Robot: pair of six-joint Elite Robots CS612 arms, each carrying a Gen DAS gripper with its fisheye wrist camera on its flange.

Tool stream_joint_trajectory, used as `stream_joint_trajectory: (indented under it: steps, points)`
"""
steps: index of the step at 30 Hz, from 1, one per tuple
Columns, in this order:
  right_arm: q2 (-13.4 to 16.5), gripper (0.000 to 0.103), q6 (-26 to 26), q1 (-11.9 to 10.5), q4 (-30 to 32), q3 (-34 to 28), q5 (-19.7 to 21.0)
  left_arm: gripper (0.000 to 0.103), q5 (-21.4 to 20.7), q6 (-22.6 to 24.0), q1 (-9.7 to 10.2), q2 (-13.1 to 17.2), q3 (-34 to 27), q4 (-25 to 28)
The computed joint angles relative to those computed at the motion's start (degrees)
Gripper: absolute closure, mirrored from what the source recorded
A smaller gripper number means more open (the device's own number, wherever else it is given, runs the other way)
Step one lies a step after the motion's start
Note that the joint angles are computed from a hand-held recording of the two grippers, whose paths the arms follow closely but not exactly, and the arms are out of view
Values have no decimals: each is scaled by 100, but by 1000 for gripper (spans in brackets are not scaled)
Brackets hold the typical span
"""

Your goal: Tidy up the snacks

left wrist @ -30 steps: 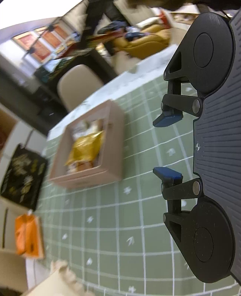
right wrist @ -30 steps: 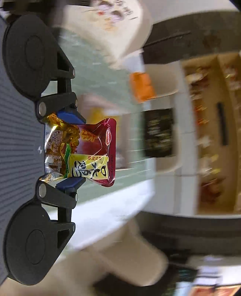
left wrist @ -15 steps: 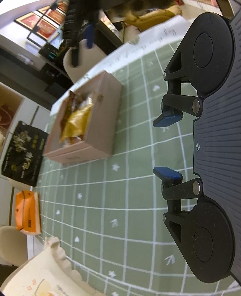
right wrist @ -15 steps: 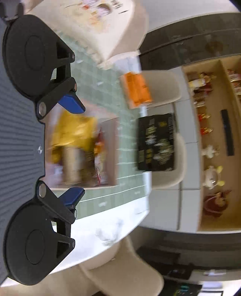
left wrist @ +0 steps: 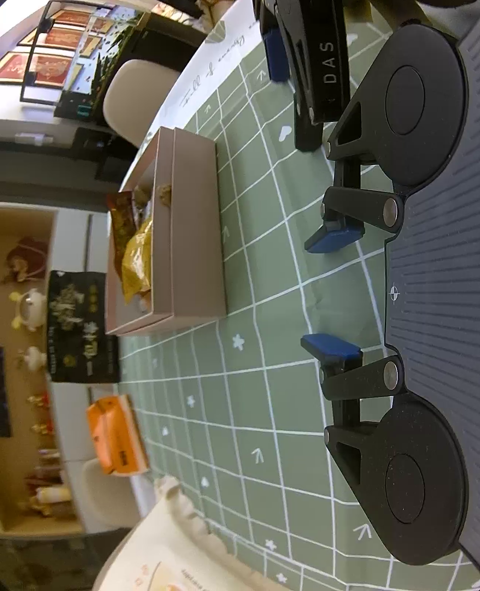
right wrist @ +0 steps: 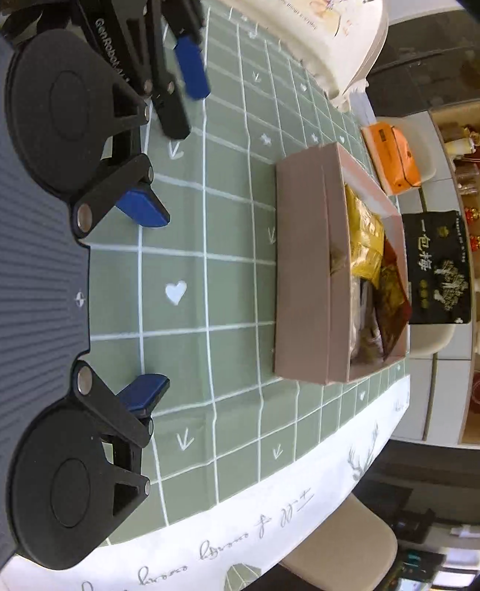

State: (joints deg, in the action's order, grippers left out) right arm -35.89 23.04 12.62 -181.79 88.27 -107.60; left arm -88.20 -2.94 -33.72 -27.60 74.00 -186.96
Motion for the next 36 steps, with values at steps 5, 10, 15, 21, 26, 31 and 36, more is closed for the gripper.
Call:
stream_joint_trajectory:
  steps: [5,10,15,21,26,31,36]
  points:
    - [151,1,129,62,-496,50,-465,47,129,84,-49,71,-19,-237]
    - [265,0,210,108,-651,-52,-750,47,113,130,-56,91,-39,-269]
    - [380,0,60,108,-1010,-95,-811,47,102,171,-56,101,-37,-308]
    - [392,0,40,106,-1093,-85,-783,47,85,135,-45,105,-46,-302]
    - [397,0,31,112,-1097,-89,-782,47,56,123,-36,111,-62,-288]
    - [398,0,34,114,-1095,-90,-787,47,51,120,-34,109,-60,-289]
    - [397,0,31,112,-1097,-89,-783,47,77,141,-39,108,-59,-286]
